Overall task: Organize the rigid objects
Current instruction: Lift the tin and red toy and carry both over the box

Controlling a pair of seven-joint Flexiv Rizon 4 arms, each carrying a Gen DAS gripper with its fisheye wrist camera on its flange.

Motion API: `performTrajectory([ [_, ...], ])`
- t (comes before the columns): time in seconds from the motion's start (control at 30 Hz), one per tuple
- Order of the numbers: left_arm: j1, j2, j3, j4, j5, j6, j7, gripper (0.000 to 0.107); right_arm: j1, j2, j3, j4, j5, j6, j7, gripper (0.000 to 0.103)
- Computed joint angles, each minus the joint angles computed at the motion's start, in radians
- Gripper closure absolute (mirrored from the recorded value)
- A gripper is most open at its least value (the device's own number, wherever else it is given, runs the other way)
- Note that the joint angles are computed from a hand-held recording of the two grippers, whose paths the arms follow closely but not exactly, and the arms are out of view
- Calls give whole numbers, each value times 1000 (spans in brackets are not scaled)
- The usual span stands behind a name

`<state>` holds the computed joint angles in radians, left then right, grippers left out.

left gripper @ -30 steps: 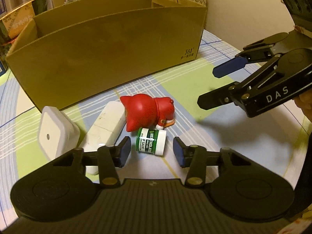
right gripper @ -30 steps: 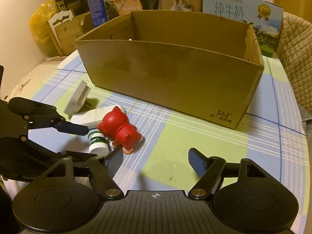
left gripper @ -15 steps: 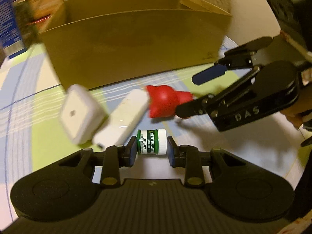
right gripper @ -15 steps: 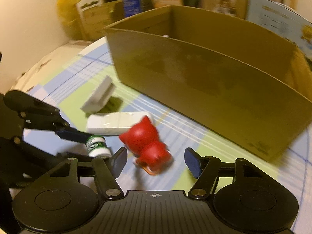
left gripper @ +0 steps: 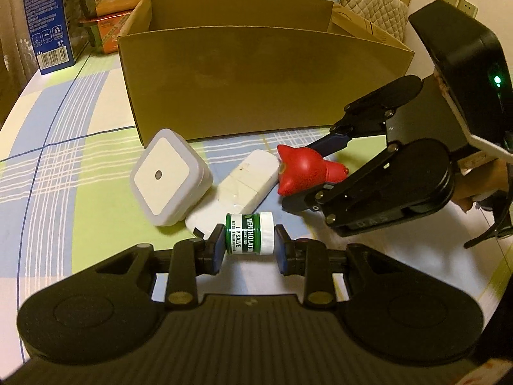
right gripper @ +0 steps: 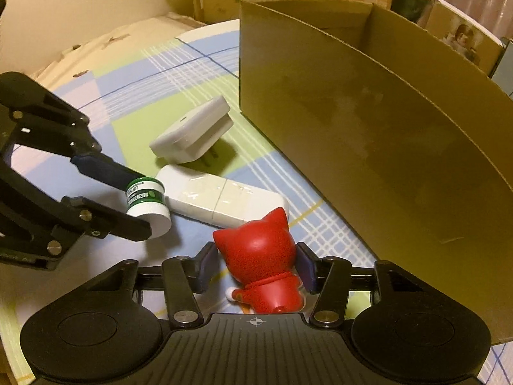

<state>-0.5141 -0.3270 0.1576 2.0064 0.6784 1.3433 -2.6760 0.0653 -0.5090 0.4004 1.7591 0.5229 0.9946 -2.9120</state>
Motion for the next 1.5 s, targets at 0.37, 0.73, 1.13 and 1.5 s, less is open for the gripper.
performTrajectory([
  [0.37,-14,8,6,-8,28,-10,-44,80,-23,44,-18,28,81,26,200,60],
  [0.73,-32,98,-50,-39,155,-150,-199,80,-67,201,-50,99,267,4,221,60],
  [1.13,26,212,-199,-26,209,-290,-244,80,-23,362,-157,156,386,-59,202,60],
  [1.5,55,261,-267,-29,211,-360,-243,80,4,420,-224,174,421,-101,201,60],
])
